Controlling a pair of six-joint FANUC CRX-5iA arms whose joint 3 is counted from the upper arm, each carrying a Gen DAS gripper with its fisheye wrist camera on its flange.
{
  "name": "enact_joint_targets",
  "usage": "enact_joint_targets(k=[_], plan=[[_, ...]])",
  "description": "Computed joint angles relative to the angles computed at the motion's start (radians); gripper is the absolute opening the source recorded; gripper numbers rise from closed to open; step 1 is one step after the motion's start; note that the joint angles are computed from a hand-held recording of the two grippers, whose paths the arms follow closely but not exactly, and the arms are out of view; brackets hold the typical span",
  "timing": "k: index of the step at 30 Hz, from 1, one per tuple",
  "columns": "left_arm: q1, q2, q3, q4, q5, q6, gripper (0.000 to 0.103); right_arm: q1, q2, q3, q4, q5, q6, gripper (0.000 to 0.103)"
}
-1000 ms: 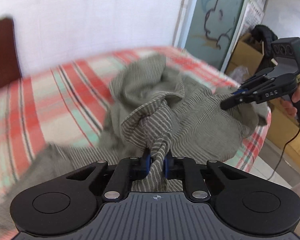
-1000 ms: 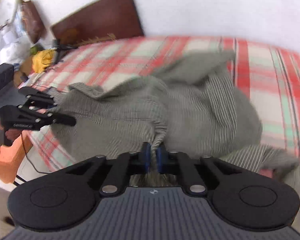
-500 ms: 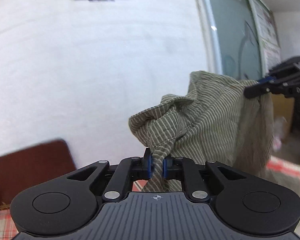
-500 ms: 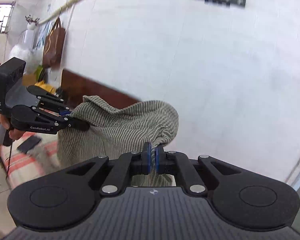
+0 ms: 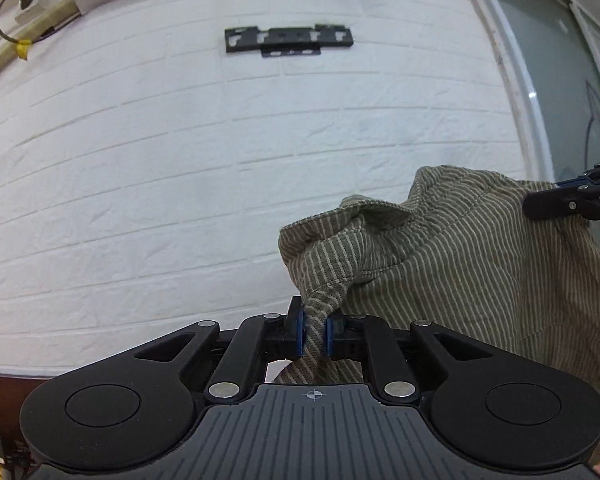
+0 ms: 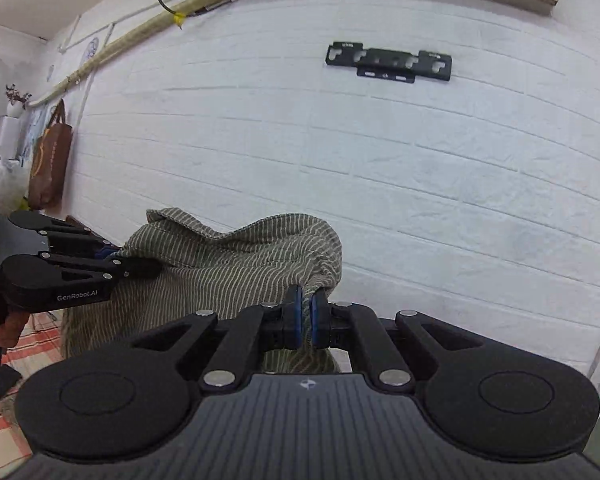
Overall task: Fold clothes
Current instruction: 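Lift the striped shirt high with both grippers, holding it up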
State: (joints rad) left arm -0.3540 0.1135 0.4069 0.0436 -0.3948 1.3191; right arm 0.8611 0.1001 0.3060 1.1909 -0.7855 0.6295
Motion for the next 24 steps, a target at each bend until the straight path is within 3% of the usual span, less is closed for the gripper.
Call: enact_joint_targets(k=[4, 8, 13, 17, 22, 24], plan=[[-0.036, 0.186, 0.230, -0.267, -0.138, 0.211, 0.007, -0.081, 0.123, 0.087, -0.082, 0.007, 0.038, 0.005], [-0.073, 0.365, 0.423, -0.406, -0.253, 0.294, 0.007, -0.154, 0.244, 0.189, -0.208, 0.009, 0.096, 0.005], [-0.080, 0.578, 0.660, -0.418, -0.365, 0.286, 0.007, -0.238, 0.390, 0.315, -0.310, 0.029, 0.188, 0.005], [-0.081, 0.748, 0.872, -0.415, -0.468, 0.269, 0.007, -0.286, 0.451, 0.327, -0.378, 0.070, 0.195, 0.006], [-0.093, 0.892, 1.034, -0.452, -0.553, 0.195, 0.007, -0.317, 0.512, 0.315, -0.432, 0.094, 0.227, 0.006], [-0.092, 0.981, 1.169, -0.439, -0.628, 0.169, 0.007, -0.323, 0.543, 0.334, -0.452, 0.082, 0.253, 0.006]])
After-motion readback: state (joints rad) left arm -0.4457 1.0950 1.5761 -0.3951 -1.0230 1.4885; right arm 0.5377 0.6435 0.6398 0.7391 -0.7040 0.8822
